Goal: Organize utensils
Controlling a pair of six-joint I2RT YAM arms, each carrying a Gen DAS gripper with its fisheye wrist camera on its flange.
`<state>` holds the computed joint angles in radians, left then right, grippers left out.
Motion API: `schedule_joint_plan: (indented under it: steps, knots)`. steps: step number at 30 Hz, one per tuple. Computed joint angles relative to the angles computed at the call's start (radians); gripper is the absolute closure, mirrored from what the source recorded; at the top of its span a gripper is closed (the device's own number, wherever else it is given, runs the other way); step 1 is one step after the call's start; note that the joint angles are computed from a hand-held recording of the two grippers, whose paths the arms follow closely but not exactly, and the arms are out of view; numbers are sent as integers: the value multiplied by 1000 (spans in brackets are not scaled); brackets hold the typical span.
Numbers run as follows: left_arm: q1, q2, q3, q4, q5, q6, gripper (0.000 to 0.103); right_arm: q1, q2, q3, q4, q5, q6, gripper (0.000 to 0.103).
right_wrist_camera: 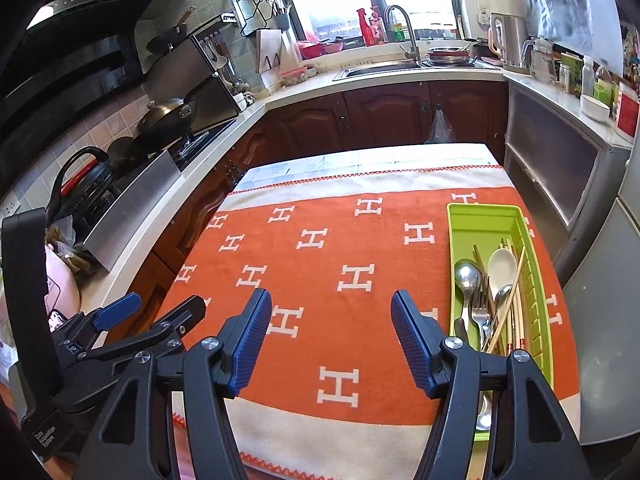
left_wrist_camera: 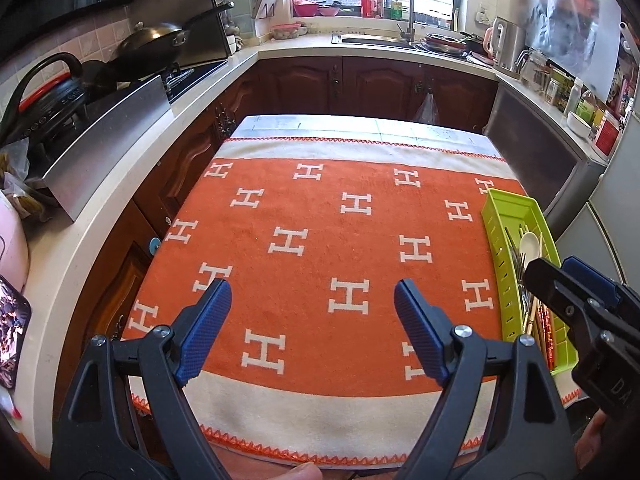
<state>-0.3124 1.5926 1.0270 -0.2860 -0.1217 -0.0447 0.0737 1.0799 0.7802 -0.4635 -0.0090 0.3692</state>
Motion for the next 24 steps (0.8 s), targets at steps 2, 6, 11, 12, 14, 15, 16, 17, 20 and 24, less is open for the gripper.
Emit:
schedule_joint_plan:
  steps: [2,6,11,12,14,15,16,17,20,24]
  knots:
    - [-3,2,-3,5,-4,-2,21,-16,-1,-7,5,-12,-12,40]
    - [-2,6,1,3,2,-5,21,-21,-3,-18,11,-22,-19,40]
    - [-8,19,0,6,2,-21,21,-39,10,-30,24,-41,-31,40]
    - [-8,21,0,6,3,-24,21,-42,13,-31,27,-44,-34,40]
    - [-8,24,0,7,6,-25,21,-45,19,-30,32,-45,-38,40]
    - [-7,24,1,7,8,-25,21,-46,17,-32,33,-45,-40,40]
    - [-7,25,1,8,9,-24,21,-42,19,-29,32,-43,-34,40]
    - [-8,24,0,8,9,-25,21,-43,19,-29,33,-43,-36,40]
    - [-10,26,-3,13,13,-25,21,-46,20,-30,34,-45,-37,40]
    - [-8,24,-6,14,21,-25,21,-46,19,-31,35,-44,-38,40]
